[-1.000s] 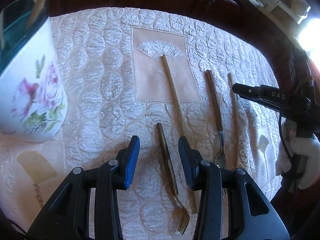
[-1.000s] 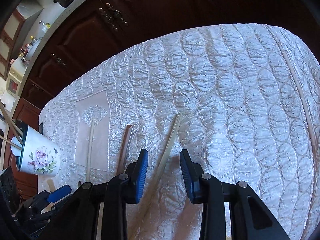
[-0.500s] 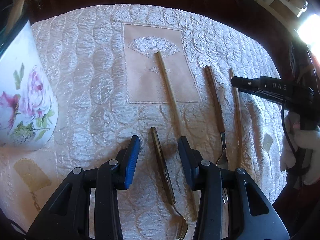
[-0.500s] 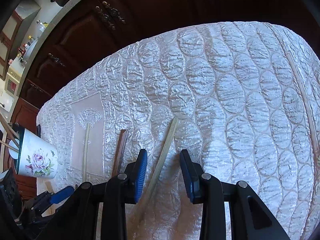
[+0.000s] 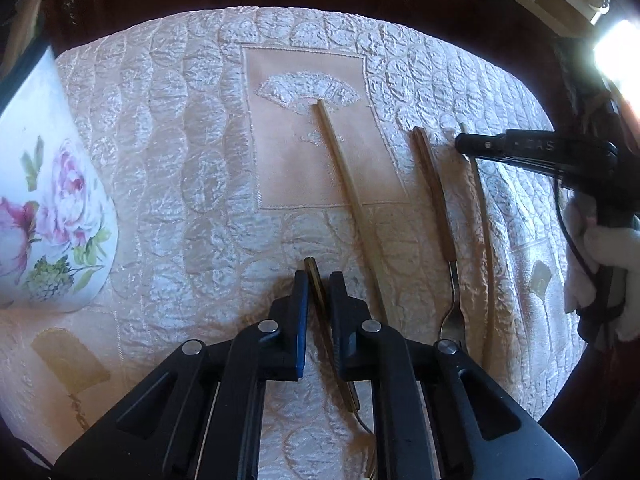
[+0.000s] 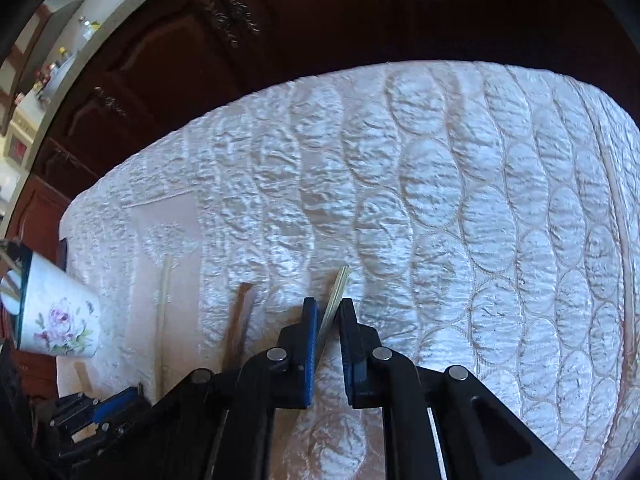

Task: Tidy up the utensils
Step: 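Grasp the metal fork with the left tool while the right tool grasps a chopstick, then lift the fork and chopstick upright and carry them over the holder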

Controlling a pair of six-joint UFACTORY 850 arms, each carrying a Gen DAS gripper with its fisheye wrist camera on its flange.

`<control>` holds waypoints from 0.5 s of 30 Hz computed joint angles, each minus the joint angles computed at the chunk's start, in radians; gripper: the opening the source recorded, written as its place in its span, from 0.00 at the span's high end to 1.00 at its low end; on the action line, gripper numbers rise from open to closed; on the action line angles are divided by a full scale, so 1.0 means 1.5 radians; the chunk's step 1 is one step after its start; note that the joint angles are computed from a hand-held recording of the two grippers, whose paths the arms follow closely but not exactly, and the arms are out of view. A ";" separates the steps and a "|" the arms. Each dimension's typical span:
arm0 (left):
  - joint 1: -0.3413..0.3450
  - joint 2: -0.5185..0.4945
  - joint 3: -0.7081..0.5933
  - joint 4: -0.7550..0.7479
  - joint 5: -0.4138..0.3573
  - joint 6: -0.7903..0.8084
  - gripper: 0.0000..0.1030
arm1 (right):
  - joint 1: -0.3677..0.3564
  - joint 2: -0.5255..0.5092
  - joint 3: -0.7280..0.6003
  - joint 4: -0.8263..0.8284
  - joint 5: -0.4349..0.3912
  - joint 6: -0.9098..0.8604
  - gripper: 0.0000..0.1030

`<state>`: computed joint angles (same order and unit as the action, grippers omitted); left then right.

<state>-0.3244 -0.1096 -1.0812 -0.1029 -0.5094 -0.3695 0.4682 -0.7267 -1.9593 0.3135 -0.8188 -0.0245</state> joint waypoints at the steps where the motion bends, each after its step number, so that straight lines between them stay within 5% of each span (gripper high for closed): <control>1: 0.005 0.004 0.003 -0.015 0.002 0.010 0.92 | -0.001 0.010 0.011 0.008 0.010 -0.010 0.92; 8: 0.022 0.062 0.028 -0.076 0.021 0.069 0.93 | 0.000 0.103 0.086 0.084 0.064 -0.099 0.93; 15: 0.013 0.140 0.055 -0.029 0.031 0.035 0.95 | 0.012 0.195 0.153 0.128 0.105 -0.170 0.94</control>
<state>-0.3049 0.0999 -0.9988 -0.1460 -0.4629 -0.3166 0.4855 -0.4346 -1.7291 0.5048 -0.6608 -0.2787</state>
